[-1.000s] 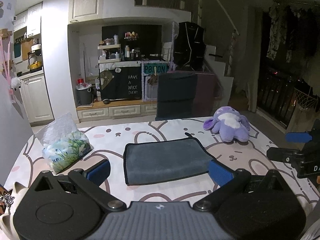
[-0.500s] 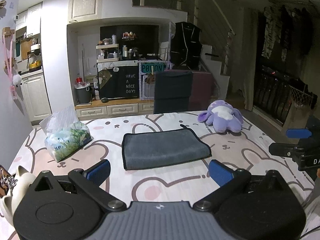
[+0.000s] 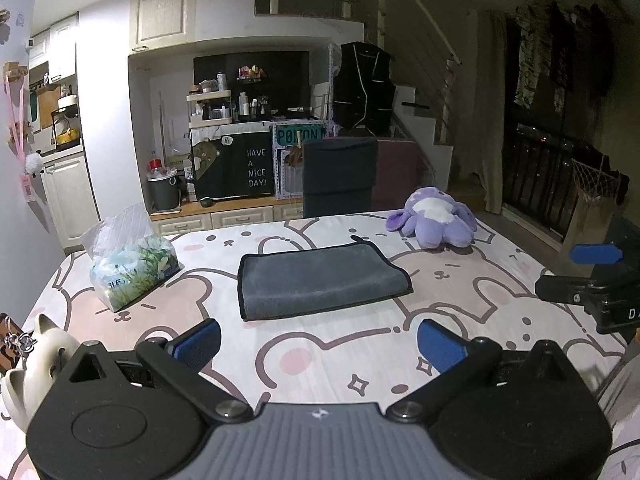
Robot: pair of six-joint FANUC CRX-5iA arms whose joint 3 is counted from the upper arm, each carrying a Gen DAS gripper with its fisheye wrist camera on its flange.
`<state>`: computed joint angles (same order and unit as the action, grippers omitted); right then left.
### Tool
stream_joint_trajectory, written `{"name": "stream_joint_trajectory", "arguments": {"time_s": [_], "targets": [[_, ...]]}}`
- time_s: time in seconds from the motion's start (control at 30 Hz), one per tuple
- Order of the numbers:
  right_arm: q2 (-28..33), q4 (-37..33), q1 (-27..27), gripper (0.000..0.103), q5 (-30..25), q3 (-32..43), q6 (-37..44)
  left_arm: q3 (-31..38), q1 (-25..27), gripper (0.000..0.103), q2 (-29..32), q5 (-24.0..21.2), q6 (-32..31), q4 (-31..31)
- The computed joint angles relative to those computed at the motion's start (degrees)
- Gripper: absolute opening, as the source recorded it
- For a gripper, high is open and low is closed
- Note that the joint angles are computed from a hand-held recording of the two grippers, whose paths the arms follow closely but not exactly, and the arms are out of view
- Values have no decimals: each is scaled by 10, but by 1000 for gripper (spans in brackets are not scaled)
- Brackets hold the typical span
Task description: Fold towel
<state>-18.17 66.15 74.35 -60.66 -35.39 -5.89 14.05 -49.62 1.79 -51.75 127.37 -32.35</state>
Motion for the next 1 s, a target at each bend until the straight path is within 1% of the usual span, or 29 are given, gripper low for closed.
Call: {"name": "stream_joint_trajectory", "arguments": {"time_s": [0.17, 0.5, 0.73, 1.0], "targets": [[-3, 5, 21, 103, -20, -9, -13, -14, -10, 103, -9, 4, 8, -7], [-10, -3, 53, 103, -35, -20, -30, -35, -32, 103, -24, 0, 30, -35], [-12, -12, 71, 103, -58, -22, -39, -55, -31, 103, -38, 8, 47, -29], [-17, -25, 76, 103, -51, -25, -30, -68, -45, 103, -47, -3, 72, -42]]}}
